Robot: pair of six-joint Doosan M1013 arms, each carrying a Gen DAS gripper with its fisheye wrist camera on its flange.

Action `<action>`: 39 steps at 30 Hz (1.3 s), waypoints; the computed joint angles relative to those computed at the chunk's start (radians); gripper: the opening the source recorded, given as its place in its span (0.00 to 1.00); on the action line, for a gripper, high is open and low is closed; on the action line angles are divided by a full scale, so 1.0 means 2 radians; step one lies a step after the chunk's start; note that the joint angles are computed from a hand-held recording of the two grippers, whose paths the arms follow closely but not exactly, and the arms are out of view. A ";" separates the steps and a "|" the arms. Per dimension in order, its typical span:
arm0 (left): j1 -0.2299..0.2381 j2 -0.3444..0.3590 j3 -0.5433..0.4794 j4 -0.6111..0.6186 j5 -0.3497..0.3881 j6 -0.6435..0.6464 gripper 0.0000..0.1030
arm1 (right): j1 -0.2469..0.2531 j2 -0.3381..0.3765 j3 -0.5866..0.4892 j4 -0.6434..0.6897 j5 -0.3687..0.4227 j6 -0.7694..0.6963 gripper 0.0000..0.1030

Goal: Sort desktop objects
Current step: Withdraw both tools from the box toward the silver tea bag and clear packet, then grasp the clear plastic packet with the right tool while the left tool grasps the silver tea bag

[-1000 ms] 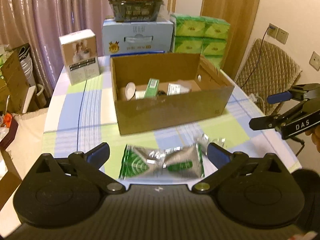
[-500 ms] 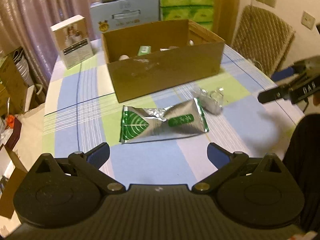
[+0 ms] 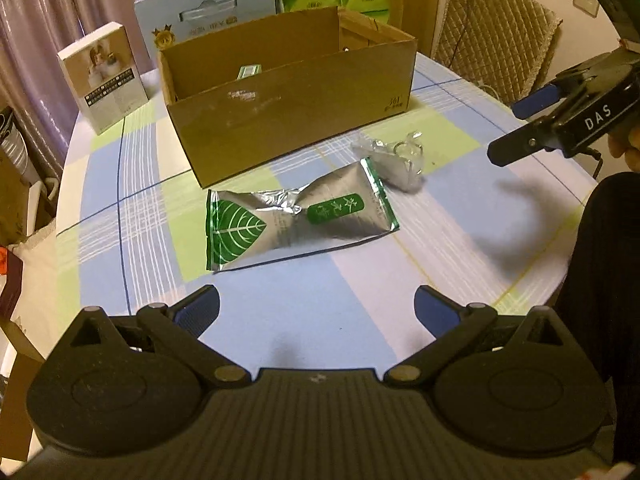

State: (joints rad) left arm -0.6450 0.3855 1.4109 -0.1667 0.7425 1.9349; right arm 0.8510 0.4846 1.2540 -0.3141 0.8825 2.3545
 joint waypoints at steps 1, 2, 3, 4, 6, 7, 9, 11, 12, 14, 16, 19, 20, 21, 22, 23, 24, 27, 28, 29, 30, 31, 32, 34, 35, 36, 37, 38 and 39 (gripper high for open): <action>0.001 0.001 -0.002 -0.003 0.003 0.004 0.99 | -0.001 0.001 -0.001 0.002 0.001 -0.004 0.98; 0.002 0.003 -0.003 -0.009 0.005 0.013 0.99 | -0.001 0.003 -0.002 0.004 0.003 -0.007 0.98; 0.002 0.005 -0.005 -0.014 0.008 0.024 0.99 | -0.002 0.004 -0.002 0.006 0.004 -0.011 0.98; 0.003 0.006 -0.006 -0.017 0.009 0.035 0.99 | -0.002 0.005 -0.004 0.008 0.006 -0.014 0.98; 0.003 0.008 -0.007 -0.021 0.009 0.058 0.99 | -0.004 0.008 -0.006 0.011 0.008 -0.020 0.98; 0.003 0.010 -0.009 -0.023 0.011 0.069 0.99 | -0.004 0.009 -0.007 0.013 0.008 -0.022 0.98; 0.003 0.014 -0.015 -0.022 0.018 0.084 0.99 | -0.006 0.012 -0.009 0.015 0.010 -0.028 0.98; 0.002 0.020 -0.023 -0.015 0.030 0.096 0.99 | -0.007 0.015 -0.012 0.018 0.012 -0.036 0.98; 0.001 0.023 -0.028 -0.011 0.036 0.102 0.99 | -0.008 0.016 -0.014 0.019 0.014 -0.040 0.98; 0.001 0.028 -0.037 -0.007 0.046 0.120 0.99 | -0.009 0.020 -0.017 0.019 0.016 -0.050 0.98; 0.001 0.034 -0.046 -0.006 0.059 0.135 0.99 | -0.011 0.024 -0.022 0.021 0.018 -0.061 0.98; -0.001 0.042 -0.058 0.001 0.063 0.164 0.99 | -0.015 0.029 -0.028 0.028 0.018 -0.090 0.98; -0.001 0.046 -0.062 0.003 0.065 0.177 0.99 | -0.017 0.032 -0.030 0.032 0.018 -0.105 0.98; -0.001 0.049 -0.067 0.006 0.065 0.191 0.99 | -0.018 0.034 -0.034 0.035 0.021 -0.120 0.98; -0.002 0.052 -0.071 0.011 0.064 0.205 0.99 | -0.019 0.037 -0.037 0.039 0.023 -0.136 0.98; -0.002 0.055 -0.075 0.016 0.063 0.214 0.99 | -0.021 0.040 -0.040 0.045 0.024 -0.153 0.98; -0.002 0.059 -0.079 0.020 0.063 0.226 0.99 | -0.022 0.043 -0.043 0.049 0.026 -0.166 0.98; -0.002 0.071 -0.095 0.021 0.068 0.271 0.99 | -0.027 0.050 -0.050 0.064 0.029 -0.193 0.98; -0.002 0.076 -0.102 0.021 0.073 0.286 0.99 | -0.030 0.053 -0.052 0.071 0.026 -0.202 0.98; -0.002 0.082 -0.110 0.019 0.083 0.301 0.99 | -0.032 0.055 -0.054 0.078 0.025 -0.213 0.98; -0.002 0.088 -0.118 0.016 0.092 0.316 0.99 | -0.033 0.058 -0.057 0.084 0.027 -0.224 0.97; -0.002 0.092 -0.125 0.016 0.097 0.328 0.99 | -0.034 0.061 -0.061 0.087 0.030 -0.233 0.97; -0.002 0.097 -0.131 0.017 0.101 0.340 0.99 | -0.035 0.065 -0.064 0.091 0.032 -0.240 0.95; -0.003 0.105 -0.141 0.018 0.106 0.355 0.99 | -0.038 0.072 -0.072 0.099 0.040 -0.253 0.89; -0.003 0.110 -0.147 0.018 0.110 0.361 0.99 | -0.039 0.075 -0.075 0.104 0.043 -0.258 0.85; -0.003 0.115 -0.154 0.017 0.116 0.367 0.99 | -0.041 0.078 -0.078 0.109 0.046 -0.262 0.82; -0.003 0.120 -0.162 0.015 0.123 0.374 0.99 | -0.042 0.081 -0.082 0.110 0.050 -0.265 0.80; -0.003 0.125 -0.169 0.013 0.129 0.381 0.99 | -0.043 0.083 -0.085 0.111 0.053 -0.268 0.76; -0.003 0.129 -0.175 0.012 0.134 0.386 0.99 | -0.044 0.087 -0.089 0.112 0.057 -0.271 0.72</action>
State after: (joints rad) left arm -0.6510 0.6441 1.0603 -0.1420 1.0110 2.7073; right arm 0.7624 0.6578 1.0765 -0.0904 0.9956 1.8117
